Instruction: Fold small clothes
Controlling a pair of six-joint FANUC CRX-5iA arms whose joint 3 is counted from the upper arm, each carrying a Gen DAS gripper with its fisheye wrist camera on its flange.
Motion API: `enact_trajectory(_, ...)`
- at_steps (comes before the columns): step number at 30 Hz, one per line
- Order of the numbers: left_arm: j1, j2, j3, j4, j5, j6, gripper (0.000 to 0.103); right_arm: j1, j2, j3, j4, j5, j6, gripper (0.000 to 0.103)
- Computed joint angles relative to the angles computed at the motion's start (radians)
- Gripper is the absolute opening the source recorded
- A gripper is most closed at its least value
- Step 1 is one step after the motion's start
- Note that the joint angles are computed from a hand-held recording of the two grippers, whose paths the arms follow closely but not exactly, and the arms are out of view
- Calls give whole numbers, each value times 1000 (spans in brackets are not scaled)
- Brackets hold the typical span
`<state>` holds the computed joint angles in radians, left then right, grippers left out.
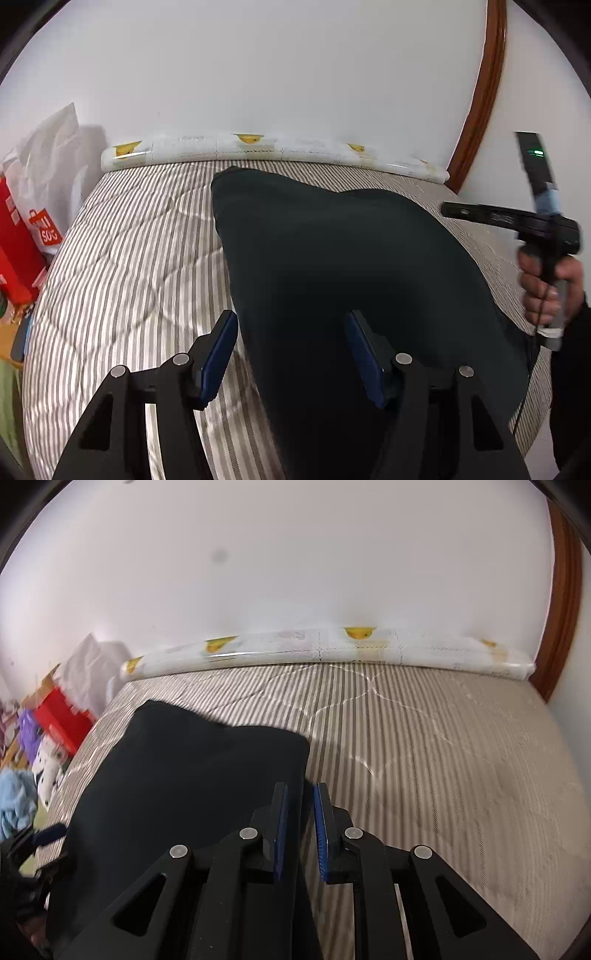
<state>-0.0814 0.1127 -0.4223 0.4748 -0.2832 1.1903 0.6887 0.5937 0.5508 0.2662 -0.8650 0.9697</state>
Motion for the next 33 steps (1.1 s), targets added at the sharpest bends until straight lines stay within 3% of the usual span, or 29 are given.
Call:
enact_trajectory(4, -5, -37, -16, -86, -14, 91, 59, 30, -127, -152, -14, 9, 19, 22)
enact_trajectory(6, -10, -62, -23, -159, -30, 174, 59, 52, -201, -255, -18, 40, 9, 30)
enact_trajectory(9, -23, -94, -22, -291, -57, 316, 60, 92, -290, -416, 47, 107, -54, 31)
enact_trajectory(11, -36, -120, -36, -348, -76, 379, 60, 122, -350, -540, 125, 156, -131, 31)
enact_trajectory(16, -71, -161, -47, -453, -121, 489, 61, 136, -463, -880, 540, 337, -522, 29)
enact_trajectory(19, -79, -187, -36, -470, -176, 525, 60, 142, -478, -876, 512, 298, -581, 30)
enact_trajectory(23, -90, -243, -38, -476, -210, 556, 61, 182, -495, -825, 511, 163, -616, 29)
enact_trajectory(26, -123, -279, -4, -558, -263, 651, 70, 203, -526, -777, 425, 108, -585, 32)
enact_trajectory(29, -173, -330, 27, -669, -312, 763, 79, 223, -567, -742, 364, 80, -549, 47)
enact_trajectory(33, -248, -396, 69, -804, -393, 891, 90, 291, -626, -741, 446, -4, -581, 69)
